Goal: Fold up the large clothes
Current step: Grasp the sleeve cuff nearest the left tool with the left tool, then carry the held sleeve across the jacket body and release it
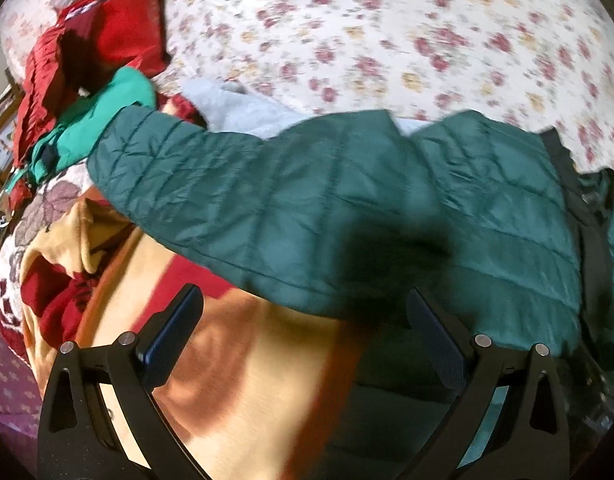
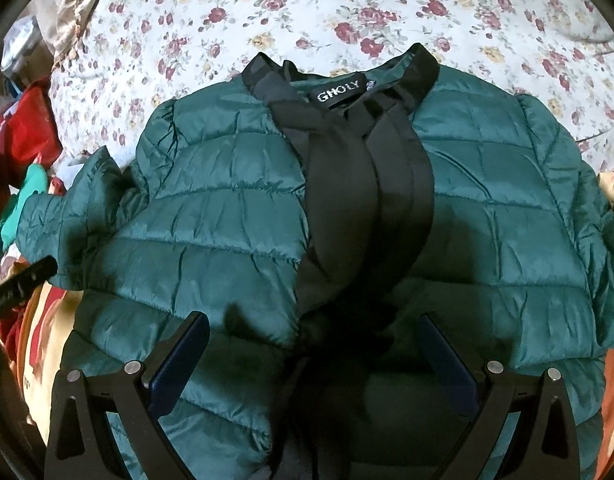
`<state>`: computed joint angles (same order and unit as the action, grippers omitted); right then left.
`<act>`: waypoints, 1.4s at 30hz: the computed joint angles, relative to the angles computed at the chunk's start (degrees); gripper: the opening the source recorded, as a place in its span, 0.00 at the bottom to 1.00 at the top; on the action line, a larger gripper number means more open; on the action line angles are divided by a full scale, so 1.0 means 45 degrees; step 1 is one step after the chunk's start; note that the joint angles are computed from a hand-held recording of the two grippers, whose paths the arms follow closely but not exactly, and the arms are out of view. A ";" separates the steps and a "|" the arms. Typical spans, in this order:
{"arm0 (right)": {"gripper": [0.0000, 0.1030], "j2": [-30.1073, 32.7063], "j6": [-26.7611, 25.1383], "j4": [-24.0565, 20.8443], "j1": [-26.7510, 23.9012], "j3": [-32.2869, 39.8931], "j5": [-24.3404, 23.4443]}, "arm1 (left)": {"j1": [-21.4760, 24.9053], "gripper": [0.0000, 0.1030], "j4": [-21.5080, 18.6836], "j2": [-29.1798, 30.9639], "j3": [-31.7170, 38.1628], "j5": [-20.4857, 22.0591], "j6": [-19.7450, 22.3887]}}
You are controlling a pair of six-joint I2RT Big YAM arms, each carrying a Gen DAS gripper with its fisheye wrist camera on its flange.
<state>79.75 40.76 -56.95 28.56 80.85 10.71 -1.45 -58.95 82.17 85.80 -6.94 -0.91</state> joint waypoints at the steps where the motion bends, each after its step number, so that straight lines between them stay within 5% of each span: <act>1: 1.00 0.0022 -0.0006 -0.0007 0.0014 0.0019 -0.0030 | 0.0168 0.99 -0.0007 0.0155 0.0167 -0.0075 -0.0018; 13: 1.00 -0.0035 -0.0256 -0.0014 0.0260 0.0078 -0.0505 | 0.2504 0.99 0.0018 0.2730 0.3072 -0.1089 -0.0567; 24: 1.00 0.0457 -0.0427 -0.0276 0.0522 0.0483 -0.0588 | 0.4123 0.99 0.0296 0.5190 0.5957 -0.0608 -0.1275; 27: 1.00 0.0570 -0.0438 -0.0357 0.0510 0.0549 -0.0606 | 0.4450 0.88 -0.0307 0.6115 0.7057 0.0130 -0.1600; 29: 1.00 0.0599 -0.0349 -0.0317 0.0495 0.0534 -0.0661 | 0.4564 0.73 -0.0822 0.6573 0.7610 0.0599 -0.1504; 30: 1.00 0.0613 -0.0321 -0.0318 0.0483 0.0524 -0.0662 | 0.4576 0.70 -0.0405 0.6399 0.7292 0.0624 -0.1510; 32: 1.00 0.0594 -0.0303 -0.0304 0.0522 0.0490 -0.0611 | 0.4635 0.31 0.0301 0.6053 0.6743 0.1083 -0.1614; 34: 1.00 0.0591 -0.0331 -0.0340 0.0551 0.0499 -0.0608 | 0.4654 0.17 -0.0101 0.5980 0.6813 0.1458 -0.1373; 42: 1.00 0.0171 -0.0071 -0.0168 0.0713 0.0177 -0.0727 | 0.4284 0.11 0.1114 0.3129 0.4194 0.2277 -0.0434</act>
